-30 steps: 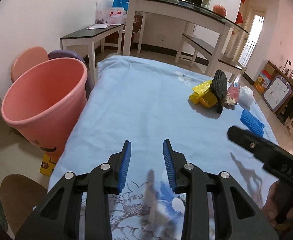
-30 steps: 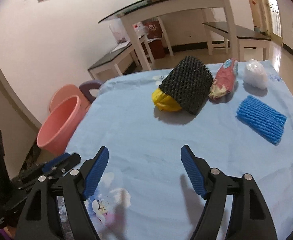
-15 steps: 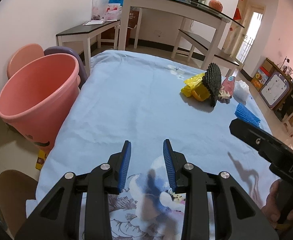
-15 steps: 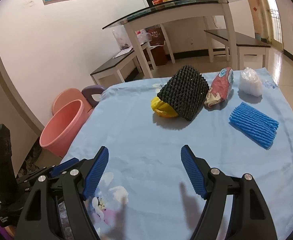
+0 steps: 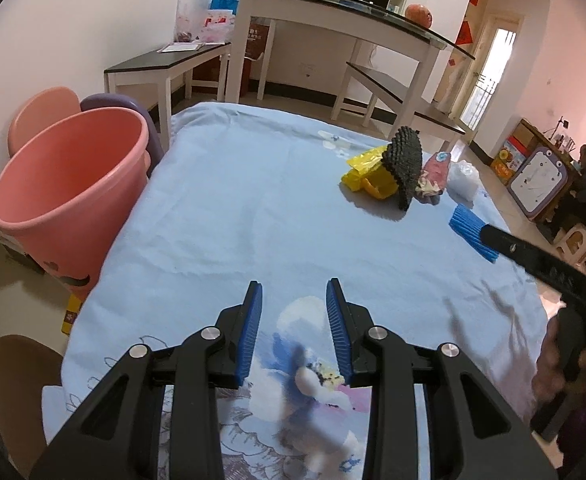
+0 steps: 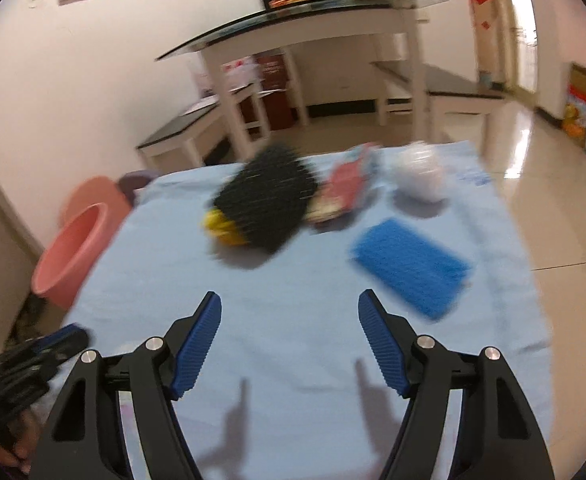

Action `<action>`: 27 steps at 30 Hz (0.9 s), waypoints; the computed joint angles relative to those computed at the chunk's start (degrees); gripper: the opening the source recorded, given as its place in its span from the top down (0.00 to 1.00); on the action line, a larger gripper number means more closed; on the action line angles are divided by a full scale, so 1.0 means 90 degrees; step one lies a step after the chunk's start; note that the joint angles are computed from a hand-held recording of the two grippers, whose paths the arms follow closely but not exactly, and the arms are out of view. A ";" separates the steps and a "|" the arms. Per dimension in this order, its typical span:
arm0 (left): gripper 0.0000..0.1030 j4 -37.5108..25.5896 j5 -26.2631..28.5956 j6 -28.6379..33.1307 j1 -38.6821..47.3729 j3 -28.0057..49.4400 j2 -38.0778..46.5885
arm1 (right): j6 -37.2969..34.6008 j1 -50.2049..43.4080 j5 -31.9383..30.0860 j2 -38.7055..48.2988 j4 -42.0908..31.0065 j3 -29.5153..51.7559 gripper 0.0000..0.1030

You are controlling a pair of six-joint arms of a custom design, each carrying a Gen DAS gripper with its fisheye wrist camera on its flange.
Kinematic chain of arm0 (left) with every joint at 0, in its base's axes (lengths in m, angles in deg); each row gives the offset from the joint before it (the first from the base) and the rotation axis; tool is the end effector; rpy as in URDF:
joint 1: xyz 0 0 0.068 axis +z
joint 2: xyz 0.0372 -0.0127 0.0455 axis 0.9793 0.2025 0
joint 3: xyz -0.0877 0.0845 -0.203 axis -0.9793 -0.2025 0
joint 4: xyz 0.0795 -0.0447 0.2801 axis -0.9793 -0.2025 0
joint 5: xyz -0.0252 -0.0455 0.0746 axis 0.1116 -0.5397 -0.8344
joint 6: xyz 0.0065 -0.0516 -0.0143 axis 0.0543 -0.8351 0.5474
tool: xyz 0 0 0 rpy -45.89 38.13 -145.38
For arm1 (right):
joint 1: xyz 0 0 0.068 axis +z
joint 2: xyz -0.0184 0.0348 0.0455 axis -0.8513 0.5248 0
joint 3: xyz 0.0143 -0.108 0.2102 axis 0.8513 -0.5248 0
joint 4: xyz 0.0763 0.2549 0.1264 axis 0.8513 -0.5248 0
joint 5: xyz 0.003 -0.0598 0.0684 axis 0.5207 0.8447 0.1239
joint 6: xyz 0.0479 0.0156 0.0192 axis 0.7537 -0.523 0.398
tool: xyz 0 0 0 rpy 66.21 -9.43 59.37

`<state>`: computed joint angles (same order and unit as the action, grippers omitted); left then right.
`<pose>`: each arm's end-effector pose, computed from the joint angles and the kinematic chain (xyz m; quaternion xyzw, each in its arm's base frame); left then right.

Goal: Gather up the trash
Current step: 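Grasp the blue foam net with the right gripper while the left gripper grasps the black net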

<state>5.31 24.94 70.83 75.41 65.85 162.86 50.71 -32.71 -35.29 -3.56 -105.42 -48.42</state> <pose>0.3804 -0.0380 0.1547 0.2878 0.8828 -0.2093 0.3067 0.2393 0.0945 0.1427 0.3002 0.8675 -0.0029 0.3965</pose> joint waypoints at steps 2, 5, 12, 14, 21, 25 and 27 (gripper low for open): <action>0.67 -0.0048 0.0003 0.0034 -0.0044 0.0012 0.0011 | -0.0092 -0.0386 -0.0170 -0.0354 -0.0140 -0.0259 0.32; 0.67 -0.0113 -0.0040 0.0106 -0.0124 0.0033 0.0036 | -0.0334 -0.0844 -0.0341 -0.0464 -0.0194 -0.0415 0.32; 0.67 -0.0198 -0.0182 0.0155 -0.0275 0.0175 0.0198 | -0.1125 -0.1565 -0.0599 0.0281 0.0156 -0.0186 0.32; 0.67 -0.0224 -0.0215 0.0146 -0.0316 0.0271 0.0261 | -0.1349 -0.1783 -0.0833 0.0520 0.0276 -0.0120 0.32; 0.67 -0.0264 -0.0260 0.0271 -0.0561 0.0481 0.0331 | -0.2196 -0.2127 -0.1220 0.1248 0.0349 0.0232 0.43; 0.67 -0.0207 -0.0267 0.0273 -0.0762 0.0655 0.0426 | -0.2181 -0.2232 -0.1311 0.1174 0.0388 0.0156 0.80; 0.67 -0.0212 -0.0195 0.0231 -0.0848 0.0841 0.0527 | -0.2010 -0.2414 -0.1749 0.0846 0.0519 -0.0087 0.91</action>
